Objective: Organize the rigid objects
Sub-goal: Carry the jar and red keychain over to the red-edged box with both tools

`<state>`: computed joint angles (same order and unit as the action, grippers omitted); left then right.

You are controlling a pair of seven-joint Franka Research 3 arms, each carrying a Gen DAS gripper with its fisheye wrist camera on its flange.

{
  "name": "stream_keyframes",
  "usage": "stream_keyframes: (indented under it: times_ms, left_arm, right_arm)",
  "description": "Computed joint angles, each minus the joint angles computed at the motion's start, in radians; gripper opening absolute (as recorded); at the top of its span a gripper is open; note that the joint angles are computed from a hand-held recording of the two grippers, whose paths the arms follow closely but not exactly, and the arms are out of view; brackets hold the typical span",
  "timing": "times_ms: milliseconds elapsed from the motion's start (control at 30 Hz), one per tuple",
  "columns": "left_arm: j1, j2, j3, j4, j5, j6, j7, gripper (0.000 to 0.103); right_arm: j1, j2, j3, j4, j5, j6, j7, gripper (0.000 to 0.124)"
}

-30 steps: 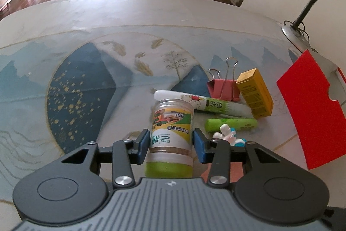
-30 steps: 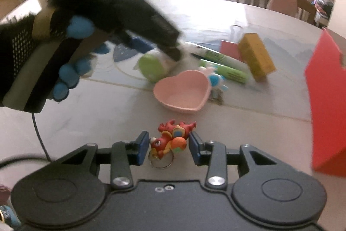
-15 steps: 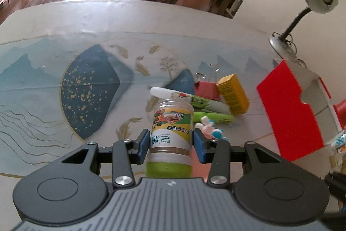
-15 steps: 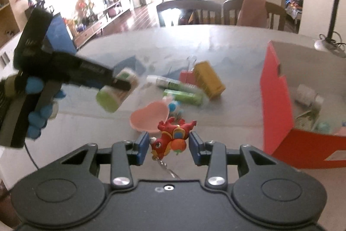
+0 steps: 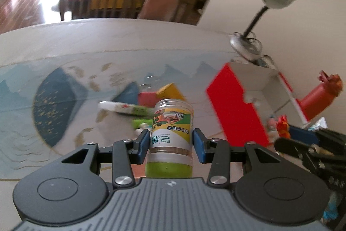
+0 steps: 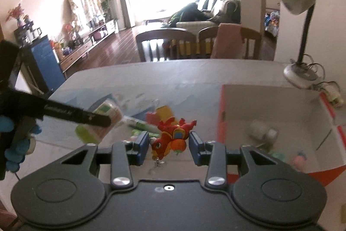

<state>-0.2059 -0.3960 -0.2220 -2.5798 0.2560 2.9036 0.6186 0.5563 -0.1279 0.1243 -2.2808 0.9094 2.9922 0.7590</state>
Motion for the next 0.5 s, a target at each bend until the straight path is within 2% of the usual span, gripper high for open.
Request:
stream_keyframes:
  times_ms: [233, 500]
  left_arm:
    - [-0.027, 0.098, -0.028, 0.129, 0.014, 0.001, 0.024, 0.042]
    - [-0.049, 0.263, -0.064, 0.315, 0.079, -0.017, 0.011, 0.042]
  right_arm:
    - [-0.05, 0.004, -0.025, 0.014, -0.067, 0.017, 0.035, 0.039]
    - [-0.108, 0.038, -0.044, 0.047, -0.114, 0.006, 0.064, 0.039]
